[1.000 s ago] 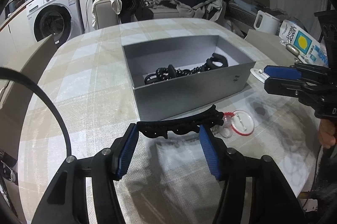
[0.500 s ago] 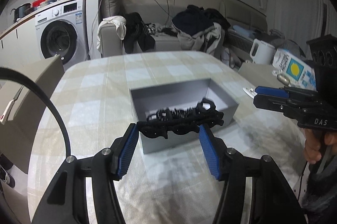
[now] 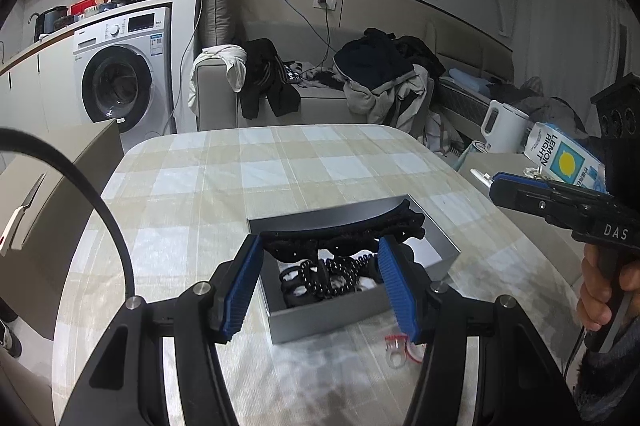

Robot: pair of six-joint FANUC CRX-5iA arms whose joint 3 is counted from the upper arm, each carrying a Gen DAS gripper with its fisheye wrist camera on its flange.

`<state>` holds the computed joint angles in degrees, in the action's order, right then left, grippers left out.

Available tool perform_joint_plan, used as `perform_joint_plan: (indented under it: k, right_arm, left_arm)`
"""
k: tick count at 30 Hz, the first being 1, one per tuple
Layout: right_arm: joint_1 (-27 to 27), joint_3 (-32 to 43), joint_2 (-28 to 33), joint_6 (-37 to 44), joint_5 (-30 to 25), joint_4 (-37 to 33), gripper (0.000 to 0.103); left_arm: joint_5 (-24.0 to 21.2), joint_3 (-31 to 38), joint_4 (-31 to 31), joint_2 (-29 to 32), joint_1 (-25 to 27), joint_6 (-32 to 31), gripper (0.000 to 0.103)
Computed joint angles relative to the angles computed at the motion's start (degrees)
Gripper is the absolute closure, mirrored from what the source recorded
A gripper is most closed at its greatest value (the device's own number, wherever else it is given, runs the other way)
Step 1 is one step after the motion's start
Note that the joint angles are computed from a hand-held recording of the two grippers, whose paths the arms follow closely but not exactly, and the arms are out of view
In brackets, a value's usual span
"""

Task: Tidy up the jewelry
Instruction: 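Carry the black hair clip and white pin badge over the grey box with both tools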

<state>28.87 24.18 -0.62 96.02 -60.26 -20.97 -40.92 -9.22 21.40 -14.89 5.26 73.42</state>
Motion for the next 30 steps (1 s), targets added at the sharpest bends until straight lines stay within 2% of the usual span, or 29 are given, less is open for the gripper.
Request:
perform_joint_plan:
  k: [9, 30]
  right_arm:
    - [0.19, 3.15, 3.35, -0.4, -1.21, -0.39, 0.062]
    - [-1.05, 8.63, 10.34, -3.8, -6.14, -1.93, 0.062]
  left_arm:
    - [-0.01, 1.72, -1.19, 2.4, -0.14, 1.21, 0.049]
    - [-3.46, 5.5, -6.4, 6.17, -1.33, 4.79, 0.049]
